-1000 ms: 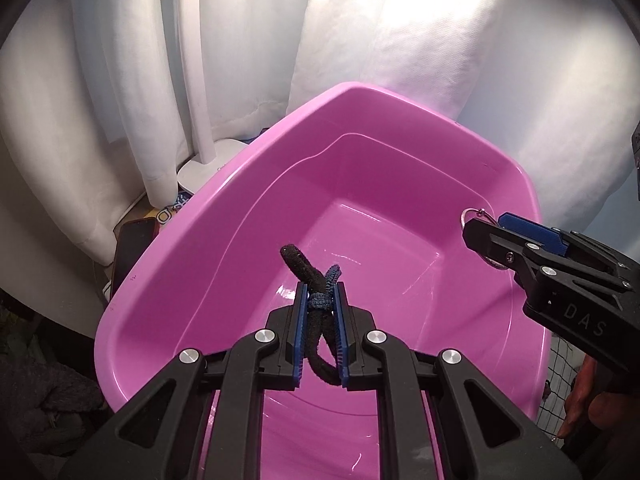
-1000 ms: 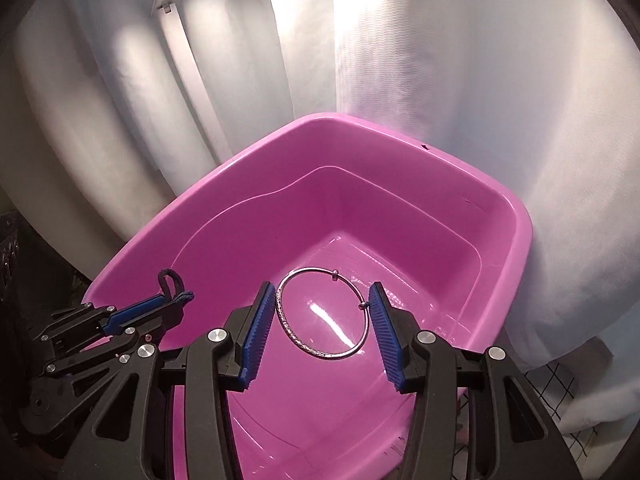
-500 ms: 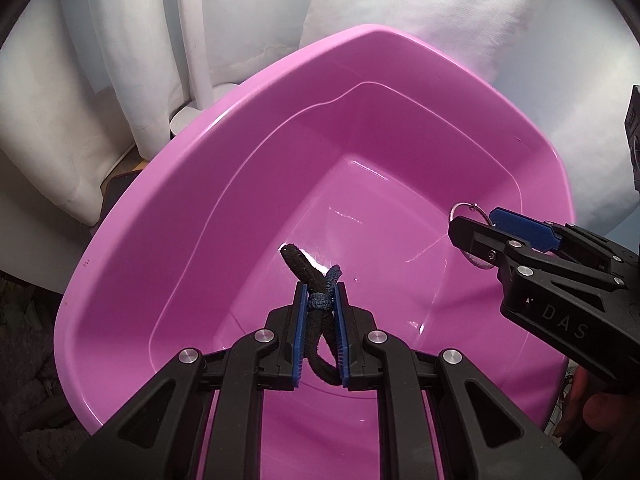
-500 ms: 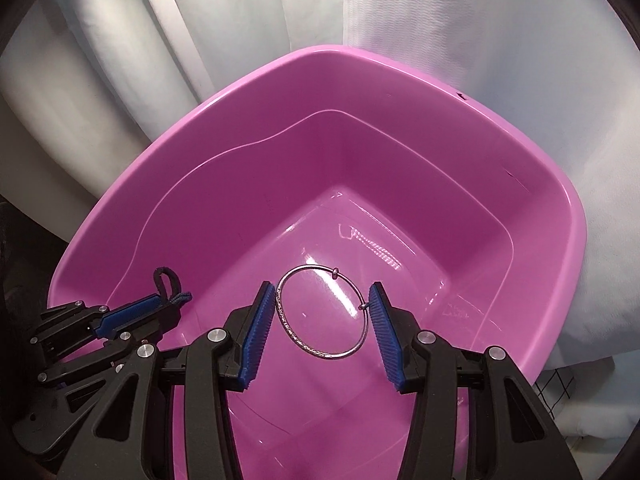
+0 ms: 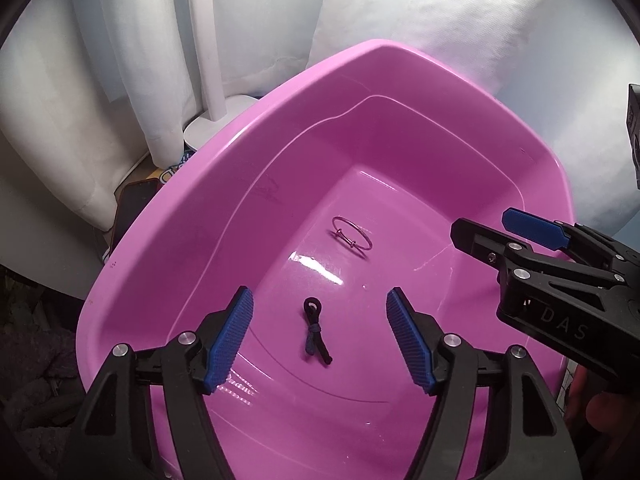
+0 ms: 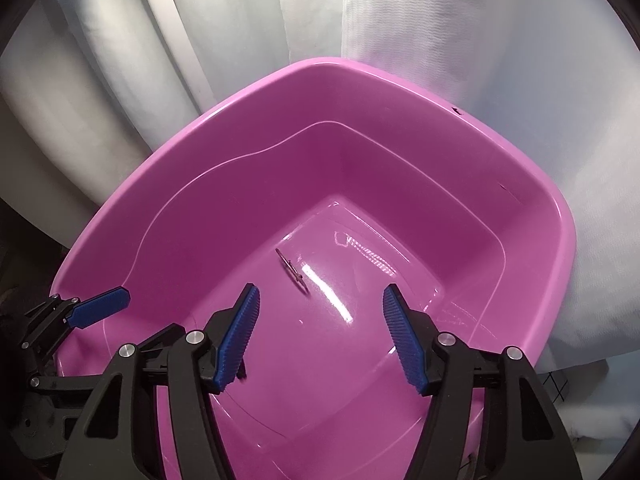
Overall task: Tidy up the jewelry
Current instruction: 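Withdraw both open tools from the tub back toward the table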
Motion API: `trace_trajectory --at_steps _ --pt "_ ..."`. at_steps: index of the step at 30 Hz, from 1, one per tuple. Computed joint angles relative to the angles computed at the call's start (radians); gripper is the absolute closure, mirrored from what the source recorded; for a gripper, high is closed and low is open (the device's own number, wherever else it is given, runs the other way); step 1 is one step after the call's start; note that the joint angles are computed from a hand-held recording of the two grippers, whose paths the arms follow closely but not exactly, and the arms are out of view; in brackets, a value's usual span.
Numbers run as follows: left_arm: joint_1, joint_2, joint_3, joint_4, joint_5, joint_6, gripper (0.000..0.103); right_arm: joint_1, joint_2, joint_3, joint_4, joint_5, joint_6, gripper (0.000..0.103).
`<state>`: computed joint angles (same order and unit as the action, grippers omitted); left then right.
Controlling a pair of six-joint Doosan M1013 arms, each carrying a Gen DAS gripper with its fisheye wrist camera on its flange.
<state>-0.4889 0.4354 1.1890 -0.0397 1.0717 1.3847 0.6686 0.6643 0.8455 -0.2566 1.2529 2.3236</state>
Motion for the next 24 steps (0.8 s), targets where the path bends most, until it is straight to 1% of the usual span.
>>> trace_trajectory --at_steps 13,24 --pt "-0.002 -0.009 0.017 -0.001 -0.024 0.012 0.035 0.004 -0.019 0.027 -0.014 -0.019 0.028 0.042" --pt "-0.001 -0.018 0.033 0.001 -0.055 0.034 0.035 0.014 -0.02 0.011 -0.045 -0.015 0.053 0.042"
